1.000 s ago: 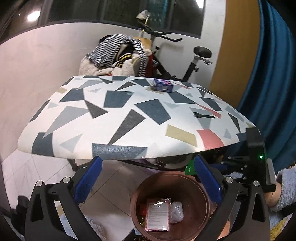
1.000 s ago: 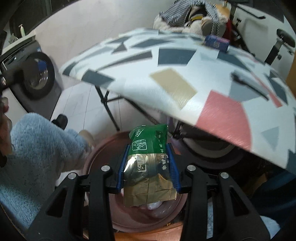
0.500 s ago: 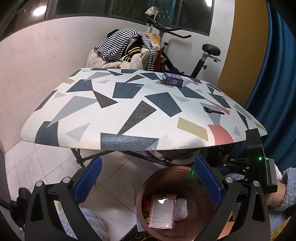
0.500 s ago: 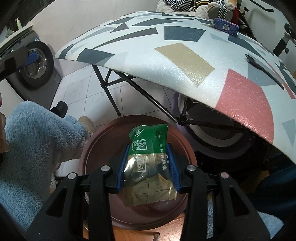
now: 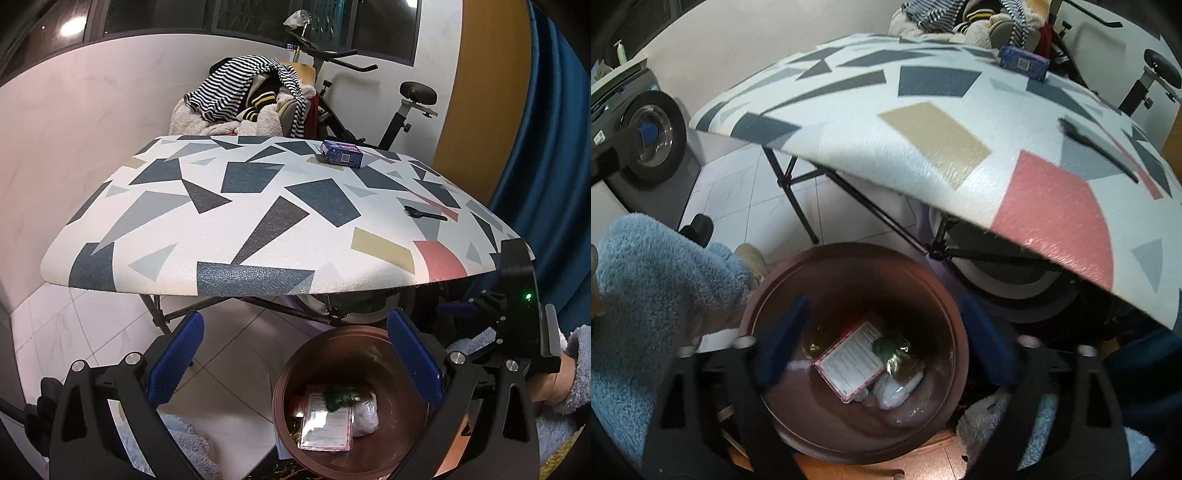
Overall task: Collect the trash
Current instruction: 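Move the right gripper to the black spork and grasp its handle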
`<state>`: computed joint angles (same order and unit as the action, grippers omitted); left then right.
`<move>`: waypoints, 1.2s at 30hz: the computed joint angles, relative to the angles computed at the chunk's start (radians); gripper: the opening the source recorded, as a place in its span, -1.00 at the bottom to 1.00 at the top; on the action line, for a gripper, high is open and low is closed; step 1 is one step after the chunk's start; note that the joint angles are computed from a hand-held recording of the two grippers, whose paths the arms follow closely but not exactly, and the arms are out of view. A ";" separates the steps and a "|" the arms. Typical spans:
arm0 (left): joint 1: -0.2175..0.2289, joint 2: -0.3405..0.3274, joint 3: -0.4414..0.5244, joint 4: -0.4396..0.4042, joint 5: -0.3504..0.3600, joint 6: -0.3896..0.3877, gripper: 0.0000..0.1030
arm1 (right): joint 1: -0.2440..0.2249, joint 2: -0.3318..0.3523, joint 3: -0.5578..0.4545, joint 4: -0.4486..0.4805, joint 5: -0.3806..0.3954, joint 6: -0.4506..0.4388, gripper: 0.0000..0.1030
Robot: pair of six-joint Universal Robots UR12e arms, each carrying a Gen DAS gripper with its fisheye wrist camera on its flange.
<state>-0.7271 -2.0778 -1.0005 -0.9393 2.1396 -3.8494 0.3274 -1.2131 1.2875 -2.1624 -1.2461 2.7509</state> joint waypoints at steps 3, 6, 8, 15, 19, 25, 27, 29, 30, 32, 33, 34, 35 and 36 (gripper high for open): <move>0.000 0.000 0.000 0.001 0.001 0.000 0.88 | -0.002 -0.002 0.004 -0.022 -0.003 0.011 0.88; 0.000 -0.001 0.002 -0.001 0.002 0.002 0.88 | -0.004 -0.008 0.009 -0.051 0.002 0.023 0.88; 0.001 -0.002 0.005 -0.001 -0.002 0.012 0.88 | -0.008 -0.013 0.019 -0.080 0.008 0.028 0.88; 0.011 -0.013 0.035 0.010 -0.001 0.083 0.88 | -0.034 -0.007 -0.012 -0.104 0.047 0.082 0.88; 0.029 -0.030 0.073 0.030 -0.016 0.136 0.88 | -0.043 0.032 -0.096 -0.066 0.001 0.060 0.88; 0.055 -0.068 0.138 0.059 -0.084 0.173 0.88 | -0.061 0.145 -0.290 0.030 -0.091 0.028 0.81; 0.062 -0.080 0.154 0.066 -0.107 0.175 0.88 | -0.067 0.198 -0.384 0.099 -0.112 -0.007 0.66; 0.070 -0.092 0.171 0.072 -0.135 0.176 0.88 | -0.070 0.233 -0.447 0.149 -0.125 -0.044 0.54; 0.075 -0.098 0.179 0.075 -0.150 0.179 0.88 | -0.073 0.267 -0.509 0.208 -0.132 -0.085 0.49; 0.081 -0.108 0.192 0.073 -0.165 0.188 0.88 | -0.080 0.307 -0.587 0.293 -0.137 -0.135 0.25; 0.084 -0.112 0.199 0.071 -0.172 0.193 0.88 | -0.084 0.341 -0.651 0.355 -0.138 -0.174 0.21; 0.087 -0.118 0.207 0.067 -0.181 0.199 0.88 | -0.088 0.357 -0.683 0.382 -0.125 -0.191 0.17; 0.091 -0.124 0.216 0.063 -0.190 0.203 0.88 | -0.092 0.375 -0.718 0.409 -0.110 -0.204 0.15; 0.093 -0.128 0.222 0.060 -0.195 0.205 0.88 | -0.096 0.401 -0.771 0.455 -0.099 -0.222 0.13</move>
<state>-0.6339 -2.2062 -0.7785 -0.8790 1.9442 -3.6440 0.2318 -0.8118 0.5169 -1.7077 -1.3450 2.5291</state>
